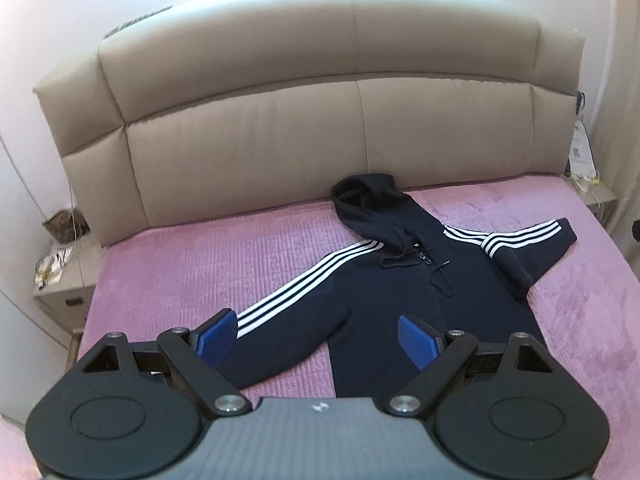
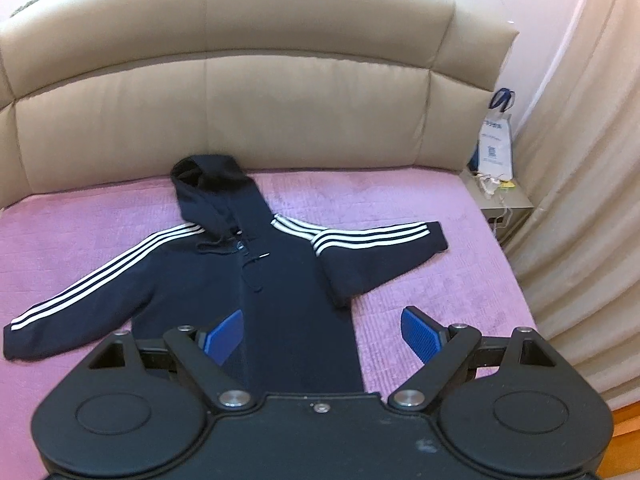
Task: Fold large clothes
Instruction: 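Move both grippers over the navy hoodie toward its sleeves, then grasp the sleeve cuff with the right gripper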
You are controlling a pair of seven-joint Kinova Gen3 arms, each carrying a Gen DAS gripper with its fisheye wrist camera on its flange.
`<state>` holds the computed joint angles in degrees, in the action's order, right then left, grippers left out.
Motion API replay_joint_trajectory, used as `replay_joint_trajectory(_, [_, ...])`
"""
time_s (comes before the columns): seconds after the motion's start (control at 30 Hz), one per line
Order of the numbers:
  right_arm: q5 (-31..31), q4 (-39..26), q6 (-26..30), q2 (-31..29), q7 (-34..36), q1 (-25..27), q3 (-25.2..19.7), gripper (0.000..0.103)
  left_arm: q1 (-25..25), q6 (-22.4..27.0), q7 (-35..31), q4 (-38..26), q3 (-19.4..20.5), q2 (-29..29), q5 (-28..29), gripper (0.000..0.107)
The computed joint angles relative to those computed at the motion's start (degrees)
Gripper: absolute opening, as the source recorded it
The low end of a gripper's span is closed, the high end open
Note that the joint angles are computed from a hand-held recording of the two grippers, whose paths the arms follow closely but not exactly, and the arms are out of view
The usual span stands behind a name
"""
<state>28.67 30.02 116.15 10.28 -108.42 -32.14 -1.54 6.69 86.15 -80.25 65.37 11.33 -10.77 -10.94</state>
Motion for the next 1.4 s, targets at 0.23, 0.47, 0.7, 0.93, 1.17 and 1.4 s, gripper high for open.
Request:
replay_joint_trajectory(0.23, [-8.24, 15.27, -13.75, -4.74, 0.70, 3.19, 5.92, 0.102, 16.27, 1.94, 12.70, 0.34, -4.62, 0.19, -10.86, 0.089])
replay_joint_trajectory(0.47, [-16.73, 30.56, -30.06, -6.70, 7.94, 21.74, 2.12, 0.102, 27.26, 5.70, 29.01, 1.84, -3.62, 3.58, -17.81, 0.089])
replay_joint_trajectory(0.7, [-30.11, 40.36, -46.37, -1.69, 22.42, 38.29, 7.36, 0.102, 18.17, -5.60, 45.32, 7.73, 7.65, 7.34, -14.43, 0.087])
replay_joint_trajectory(0.93, [-38.25, 44.81, -61.15, 10.79, 30.45, 48.65, 7.43, 0.100, 30.29, -16.36, 61.52, 13.26, 1.76, 15.98, -20.00, 0.085])
replay_joint_trajectory(1.17, [-35.70, 40.90, -64.32, 21.12, 28.69, 52.56, 5.34, 0.100, 39.61, -19.24, 63.24, 10.72, -5.15, 25.02, -20.31, 0.083])
replay_joint_trajectory(1.4, [-36.06, 39.10, -70.39, 26.55, 29.44, 55.58, 3.35, 0.101, 43.88, -20.32, 60.87, 10.08, -7.85, 29.11, -20.60, 0.083])
